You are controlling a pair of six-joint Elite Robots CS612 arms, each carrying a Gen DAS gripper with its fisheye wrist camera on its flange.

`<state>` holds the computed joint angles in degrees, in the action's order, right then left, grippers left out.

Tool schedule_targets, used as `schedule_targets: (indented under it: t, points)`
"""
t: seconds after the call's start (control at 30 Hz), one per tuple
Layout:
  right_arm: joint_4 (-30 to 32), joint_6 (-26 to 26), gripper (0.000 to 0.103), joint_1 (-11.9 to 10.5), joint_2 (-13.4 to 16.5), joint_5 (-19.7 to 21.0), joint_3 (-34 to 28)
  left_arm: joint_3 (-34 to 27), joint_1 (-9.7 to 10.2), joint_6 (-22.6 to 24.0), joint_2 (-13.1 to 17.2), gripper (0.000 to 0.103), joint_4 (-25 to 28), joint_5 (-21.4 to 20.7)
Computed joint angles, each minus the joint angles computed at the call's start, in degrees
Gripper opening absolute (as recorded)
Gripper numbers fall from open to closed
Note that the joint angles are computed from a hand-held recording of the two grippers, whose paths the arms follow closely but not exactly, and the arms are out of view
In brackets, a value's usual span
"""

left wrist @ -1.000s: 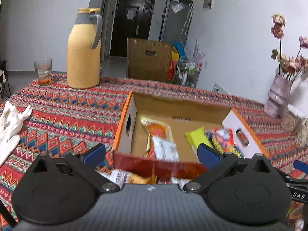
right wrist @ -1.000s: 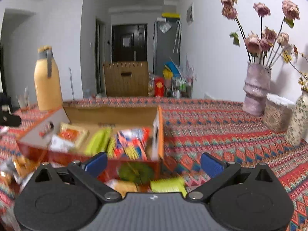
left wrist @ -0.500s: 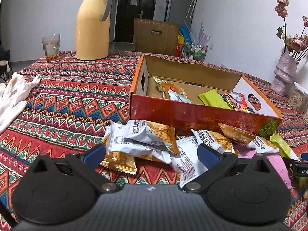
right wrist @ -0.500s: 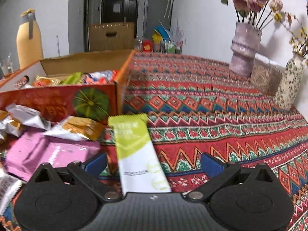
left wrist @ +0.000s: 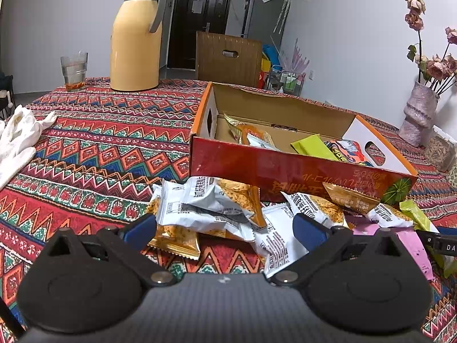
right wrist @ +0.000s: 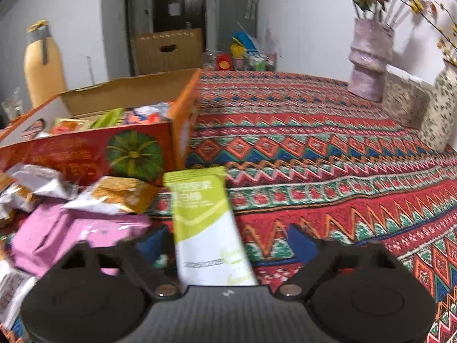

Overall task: Organize snacks
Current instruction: 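Move right tool to the white-green bar and grasp it, then lift the white-green bar with right tool while left tool grasps white wrapper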

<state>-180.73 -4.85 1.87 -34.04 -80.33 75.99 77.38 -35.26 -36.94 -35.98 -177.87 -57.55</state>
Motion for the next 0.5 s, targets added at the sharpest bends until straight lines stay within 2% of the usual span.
schedule_targets:
  t: [0.03,0.07,0.17,0.23,0.4,0.5]
  points:
    - [-0.3,-0.5,0.044,0.0,-0.2,0.7,0.3,0.0,0.0,0.0,0.0,0.103,-0.1,-0.1]
    - [0.0,-1.1,0.037,0.0,-0.5,1.2,0.6,0.0,0.0,0.0,0.0,0.103,-0.1,-0.1]
    - [-2.0,-0.3,0.034,0.5,-0.8,0.0,1.7,0.2,0.01,-0.1,0.0,0.103,-0.8,0.0]
    - [-5.3,1.2,0.034,0.9,-0.8,-1.3,2.6,0.2,-0.02,-0.1,0.0,0.103,-1.0,0.0]
    - [-13.1,6.2,0.034,1.1,-1.2,-1.4,5.2,0.4,-0.07,-0.4,-0.4,0.103,-0.4,-0.2]
    - [-16.4,6.1,0.034,1.3,-1.5,-1.9,6.7,0.8,-0.17,-0.4,-1.2,0.103,1.4,-1.0]
